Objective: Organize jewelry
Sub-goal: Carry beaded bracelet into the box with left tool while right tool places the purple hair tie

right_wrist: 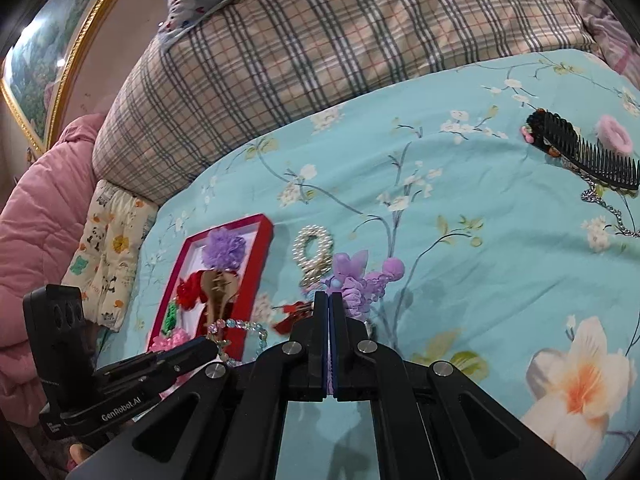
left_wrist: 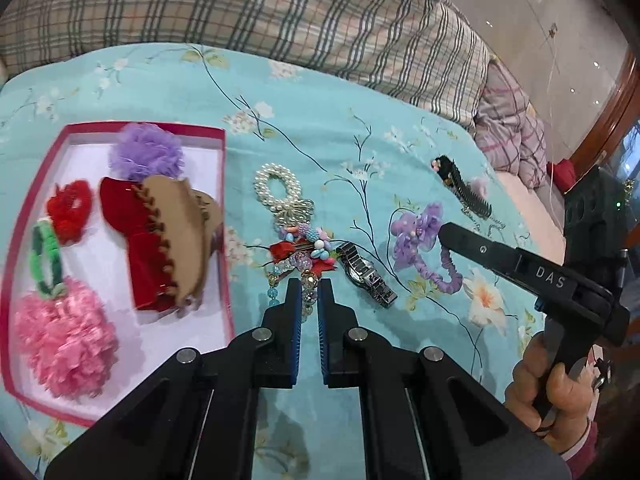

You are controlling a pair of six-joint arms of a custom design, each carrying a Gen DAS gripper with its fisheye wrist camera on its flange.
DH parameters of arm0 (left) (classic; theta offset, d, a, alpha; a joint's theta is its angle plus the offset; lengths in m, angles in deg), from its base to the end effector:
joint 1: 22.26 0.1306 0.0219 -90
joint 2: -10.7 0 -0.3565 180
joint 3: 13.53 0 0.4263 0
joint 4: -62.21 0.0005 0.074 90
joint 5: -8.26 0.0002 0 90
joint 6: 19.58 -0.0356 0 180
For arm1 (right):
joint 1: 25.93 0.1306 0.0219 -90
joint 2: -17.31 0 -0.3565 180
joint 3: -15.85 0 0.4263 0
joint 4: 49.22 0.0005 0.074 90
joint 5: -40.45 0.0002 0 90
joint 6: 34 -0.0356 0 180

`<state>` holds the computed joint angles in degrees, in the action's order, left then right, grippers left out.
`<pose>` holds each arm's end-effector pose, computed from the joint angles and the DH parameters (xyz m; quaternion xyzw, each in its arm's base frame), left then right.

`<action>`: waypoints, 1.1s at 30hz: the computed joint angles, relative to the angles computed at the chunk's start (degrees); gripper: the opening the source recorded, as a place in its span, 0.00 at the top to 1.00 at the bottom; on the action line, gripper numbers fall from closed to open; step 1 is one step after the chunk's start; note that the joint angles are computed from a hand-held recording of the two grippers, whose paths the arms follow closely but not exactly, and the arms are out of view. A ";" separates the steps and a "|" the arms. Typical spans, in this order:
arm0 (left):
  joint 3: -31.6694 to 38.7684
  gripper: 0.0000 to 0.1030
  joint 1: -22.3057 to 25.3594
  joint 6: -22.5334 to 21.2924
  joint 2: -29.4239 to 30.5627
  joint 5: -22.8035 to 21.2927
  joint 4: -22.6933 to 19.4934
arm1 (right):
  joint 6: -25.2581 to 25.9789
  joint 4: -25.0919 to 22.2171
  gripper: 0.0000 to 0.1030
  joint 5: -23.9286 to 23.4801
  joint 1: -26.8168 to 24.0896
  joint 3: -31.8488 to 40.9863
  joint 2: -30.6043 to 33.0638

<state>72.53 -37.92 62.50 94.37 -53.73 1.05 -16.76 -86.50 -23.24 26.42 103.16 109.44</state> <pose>0.4412 -0.1416 0.4124 0.2547 0.9014 -0.2502 0.2448 0.3418 0.4163 0.3799 0.2486 0.8595 0.2549 0.3668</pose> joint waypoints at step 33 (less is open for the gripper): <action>-1.55 0.95 21.13 -3.53 -3.60 4.65 -1.69 | 10.30 -2.28 1.00 -8.94 4.99 29.10 22.19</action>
<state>70.98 -16.79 58.98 90.78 -49.08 -0.65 -6.46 -88.78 -32.18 31.41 132.26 131.62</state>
